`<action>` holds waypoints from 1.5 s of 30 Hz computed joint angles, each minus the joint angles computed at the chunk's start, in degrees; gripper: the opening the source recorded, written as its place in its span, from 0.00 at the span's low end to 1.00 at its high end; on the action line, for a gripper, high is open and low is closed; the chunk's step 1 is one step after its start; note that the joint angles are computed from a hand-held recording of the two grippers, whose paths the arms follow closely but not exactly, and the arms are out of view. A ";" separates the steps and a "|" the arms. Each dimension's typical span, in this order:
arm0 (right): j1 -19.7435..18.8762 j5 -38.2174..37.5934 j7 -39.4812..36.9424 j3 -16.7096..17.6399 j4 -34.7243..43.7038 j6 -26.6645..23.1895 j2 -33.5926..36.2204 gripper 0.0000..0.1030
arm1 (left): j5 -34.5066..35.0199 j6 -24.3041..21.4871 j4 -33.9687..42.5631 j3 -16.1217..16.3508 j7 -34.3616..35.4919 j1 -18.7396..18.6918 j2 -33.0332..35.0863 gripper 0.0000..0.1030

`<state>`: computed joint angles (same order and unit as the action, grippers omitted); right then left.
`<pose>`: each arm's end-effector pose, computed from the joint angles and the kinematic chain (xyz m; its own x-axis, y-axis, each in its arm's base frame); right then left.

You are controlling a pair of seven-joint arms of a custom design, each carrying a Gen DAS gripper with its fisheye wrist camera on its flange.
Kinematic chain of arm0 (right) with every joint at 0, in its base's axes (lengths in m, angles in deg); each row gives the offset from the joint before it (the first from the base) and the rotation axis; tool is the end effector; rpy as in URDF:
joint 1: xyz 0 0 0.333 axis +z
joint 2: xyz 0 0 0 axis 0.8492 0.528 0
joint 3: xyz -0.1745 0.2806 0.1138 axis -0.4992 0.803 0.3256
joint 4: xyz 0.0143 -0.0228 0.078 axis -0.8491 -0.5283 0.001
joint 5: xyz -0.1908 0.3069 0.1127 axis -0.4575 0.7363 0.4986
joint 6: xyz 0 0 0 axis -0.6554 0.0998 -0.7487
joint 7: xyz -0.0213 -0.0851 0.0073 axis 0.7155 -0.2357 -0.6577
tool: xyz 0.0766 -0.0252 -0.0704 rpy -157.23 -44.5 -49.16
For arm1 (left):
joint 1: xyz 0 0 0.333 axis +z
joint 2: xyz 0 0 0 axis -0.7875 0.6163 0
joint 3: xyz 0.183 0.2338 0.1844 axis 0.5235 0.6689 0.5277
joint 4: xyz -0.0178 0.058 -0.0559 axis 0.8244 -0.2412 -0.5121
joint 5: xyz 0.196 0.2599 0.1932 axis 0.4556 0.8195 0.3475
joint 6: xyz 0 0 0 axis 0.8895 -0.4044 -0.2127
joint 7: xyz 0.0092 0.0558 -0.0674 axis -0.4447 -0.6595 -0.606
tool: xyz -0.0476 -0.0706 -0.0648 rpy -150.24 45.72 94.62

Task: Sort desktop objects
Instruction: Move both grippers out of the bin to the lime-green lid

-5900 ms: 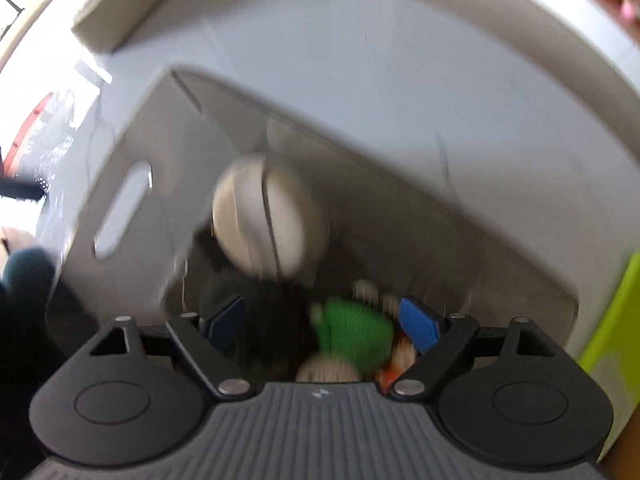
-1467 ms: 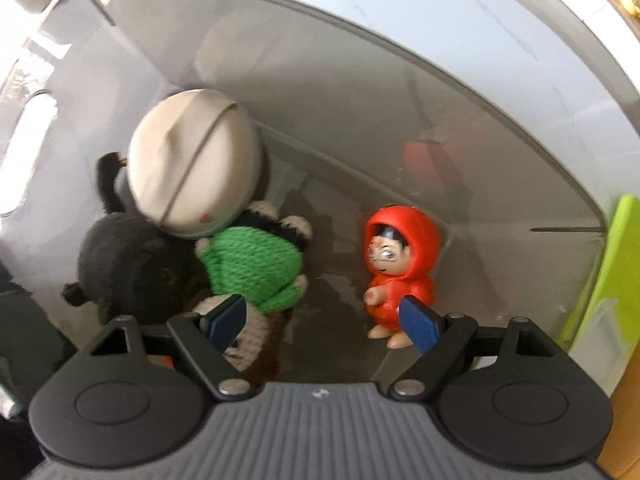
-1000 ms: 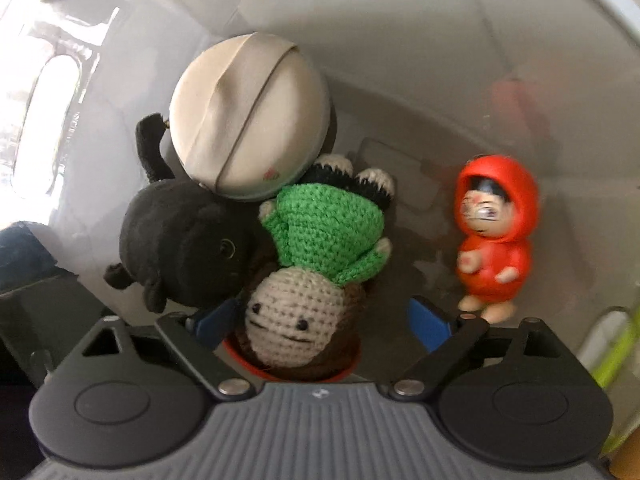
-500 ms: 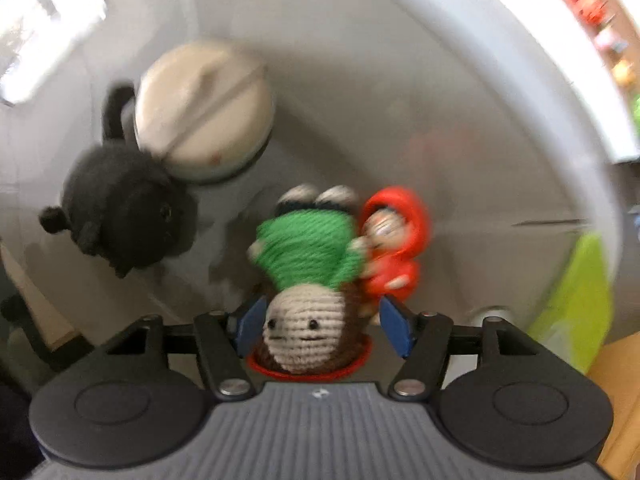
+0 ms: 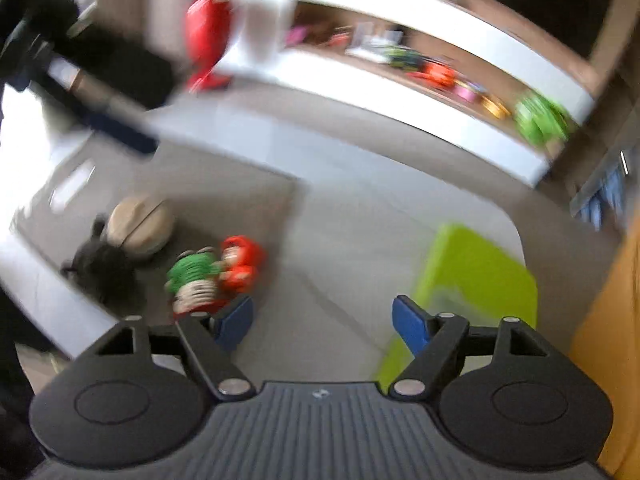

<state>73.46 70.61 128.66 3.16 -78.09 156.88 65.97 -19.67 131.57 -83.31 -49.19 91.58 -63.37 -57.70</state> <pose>0.5145 0.1832 0.7817 0.6111 -0.7875 0.0802 -0.5744 -0.5108 -0.6396 0.5559 -0.2270 0.7105 -0.1084 -0.6907 0.7150 -0.7936 -0.3730 -0.4806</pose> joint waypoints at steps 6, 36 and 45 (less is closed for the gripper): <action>-8.40 25.35 12.86 -9.56 -12.81 5.10 -2.95 0.97 | -1.65 -3.17 11.49 -4.91 -4.71 -2.97 15.83 1.00; -14.85 72.06 7.22 -10.66 -37.78 8.47 -4.38 0.92 | 28.27 1.92 25.41 -3.69 -43.07 -9.96 37.10 1.00; -13.65 75.35 -0.04 -9.39 -42.82 24.06 -9.43 0.91 | 23.63 3.62 23.75 -7.96 -38.37 -7.78 37.58 0.37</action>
